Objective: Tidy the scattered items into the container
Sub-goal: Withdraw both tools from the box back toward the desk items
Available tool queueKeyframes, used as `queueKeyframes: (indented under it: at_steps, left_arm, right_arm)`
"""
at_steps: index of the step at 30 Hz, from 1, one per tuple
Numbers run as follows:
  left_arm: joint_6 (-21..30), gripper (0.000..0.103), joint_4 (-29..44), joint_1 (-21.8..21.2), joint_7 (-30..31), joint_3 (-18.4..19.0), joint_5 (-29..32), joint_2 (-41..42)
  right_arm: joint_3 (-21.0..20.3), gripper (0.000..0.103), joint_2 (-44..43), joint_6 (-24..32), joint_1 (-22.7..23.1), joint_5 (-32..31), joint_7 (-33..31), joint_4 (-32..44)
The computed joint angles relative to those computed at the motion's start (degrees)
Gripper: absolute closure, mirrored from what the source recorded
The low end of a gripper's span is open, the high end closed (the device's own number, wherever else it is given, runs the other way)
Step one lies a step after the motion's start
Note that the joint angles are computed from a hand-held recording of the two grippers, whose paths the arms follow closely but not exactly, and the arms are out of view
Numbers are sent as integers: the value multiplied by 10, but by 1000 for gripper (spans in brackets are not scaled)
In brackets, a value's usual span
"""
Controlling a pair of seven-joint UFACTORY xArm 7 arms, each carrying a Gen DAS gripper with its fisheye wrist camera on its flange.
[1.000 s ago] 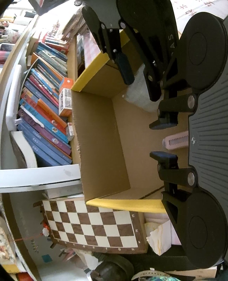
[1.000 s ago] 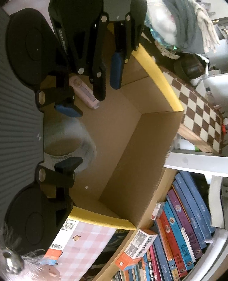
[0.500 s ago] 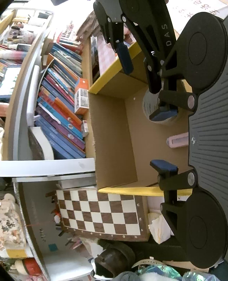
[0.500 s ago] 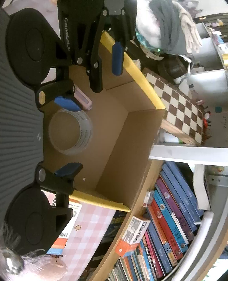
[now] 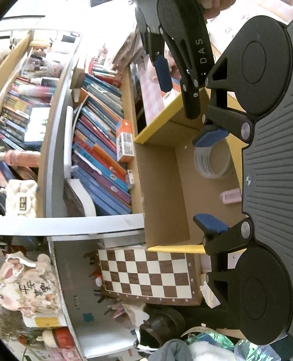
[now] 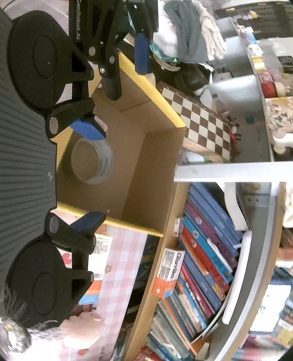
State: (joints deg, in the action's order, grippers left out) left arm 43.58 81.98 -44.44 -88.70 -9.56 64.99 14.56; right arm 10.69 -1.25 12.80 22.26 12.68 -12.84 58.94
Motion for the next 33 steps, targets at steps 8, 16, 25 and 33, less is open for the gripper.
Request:
queueKeyframes:
  at_steps: [8,16,25,33]
  left_arm:
    - [2,29,-13,-6,4,-10,-5,-8]
    - [1,23,-35,-10,-13,-19,-13,-20]
    - [1,19,-55,-14,-40,-29,-21,-27]
    - [-2,18,-71,-14,-62,-35,-30,-33]
  right_arm:
    - [-1,26,-55,-38,-8,-48,70,-69]
    - [-3,22,-115,-51,-14,-80,121,-140]
    - [6,17,-158,-44,-24,-110,194,-197]
    - [43,14,-194,-39,-64,-175,277,-236]
